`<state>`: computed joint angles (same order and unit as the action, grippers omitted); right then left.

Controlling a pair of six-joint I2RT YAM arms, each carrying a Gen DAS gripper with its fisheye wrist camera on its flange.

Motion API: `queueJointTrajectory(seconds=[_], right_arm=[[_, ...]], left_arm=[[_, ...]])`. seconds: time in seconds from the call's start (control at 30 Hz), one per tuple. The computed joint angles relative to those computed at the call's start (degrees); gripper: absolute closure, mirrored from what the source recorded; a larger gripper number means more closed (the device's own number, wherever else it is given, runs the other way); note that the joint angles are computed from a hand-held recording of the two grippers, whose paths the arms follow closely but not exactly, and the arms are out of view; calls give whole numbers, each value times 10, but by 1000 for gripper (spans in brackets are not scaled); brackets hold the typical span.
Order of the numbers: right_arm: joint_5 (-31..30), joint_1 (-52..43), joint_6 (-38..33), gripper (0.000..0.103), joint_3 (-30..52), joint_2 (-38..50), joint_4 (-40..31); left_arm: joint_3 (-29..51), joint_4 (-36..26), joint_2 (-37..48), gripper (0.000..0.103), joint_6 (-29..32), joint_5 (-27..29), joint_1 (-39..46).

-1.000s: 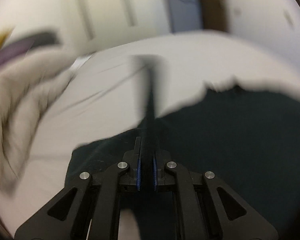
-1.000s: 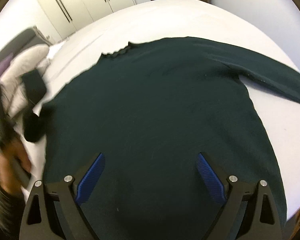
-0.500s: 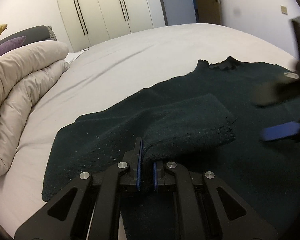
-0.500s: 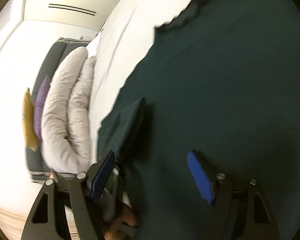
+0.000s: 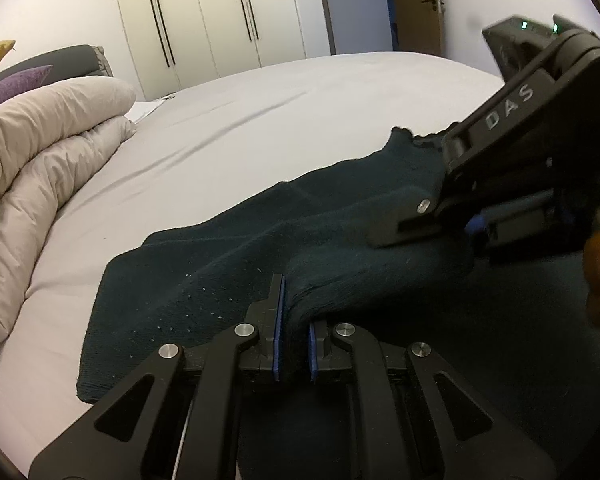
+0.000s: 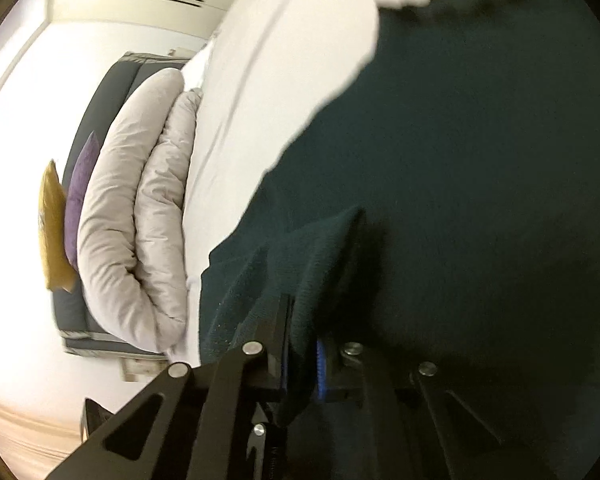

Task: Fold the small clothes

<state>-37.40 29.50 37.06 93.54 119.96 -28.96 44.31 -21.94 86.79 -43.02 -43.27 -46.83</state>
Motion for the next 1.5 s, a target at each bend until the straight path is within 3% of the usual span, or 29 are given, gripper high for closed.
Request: queueJointTrajectory(seconds=[0.13, 0.17, 0.2, 0.23, 0.27, 0.33, 0.4, 0.5, 0.53, 0.6, 0.63, 0.8, 1.07, 1.23, 1.4, 1.5], right_arm=[[41, -22, -42, 94, -4, -35, -21], [49, -33, -51, 94, -6, -47, -26], [53, -44, -58, 94, -9, -55, -30], [61, -60, -67, 94, -10, -66, -37], [64, -72, -74, 94, -17, -74, -41], [73, -97, -87, 94, -20, -82, -51], [90, -123, -109, 94, -19, -84, -67], [109, -149, -119, 94, -23, -83, -74], [109, -159, -120, 94, -28, -84, -74], [103, -183, -129, 94, -41, -89, -73], [102, -190, -129, 94, -49, -90, -70], [97, -216, -133, 94, -80, -93, -56], [89, -224, -140, 94, -130, -119, -43], [83, -228, -142, 94, -136, -130, -57], [95, -230, -147, 94, -121, -124, -72], [66, -247, -123, 95, -132, -115, -56]], left_arm=[[-4, 2, -33, 78, -10, -20, -29], [-9, 4, -45, 67, -13, -30, -37], [-16, 8, -65, 39, -20, -48, -48], [-28, 9, -97, 26, -30, -80, -59], [-41, 13, -129, 17, -38, -114, -70], [-63, 10, -196, 14, -38, -162, -74], [-73, -15, -246, 14, -44, -174, -34], [-99, -31, -298, 18, -54, -97, 79], [-118, -16, -324, 23, -49, -36, 139], [-131, 4, -335, 45, -35, 48, 216], [-131, 15, -326, 48, -23, 85, 248], [-113, 71, -229, 70, 23, 131, 253], [-73, 119, -122, 70, 79, 117, 182], [-25, 122, -41, 70, 125, 74, 111], [52, 42, 87, 70, 133, 64, 108], [60, 31, 95, 69, 121, 73, 118]])
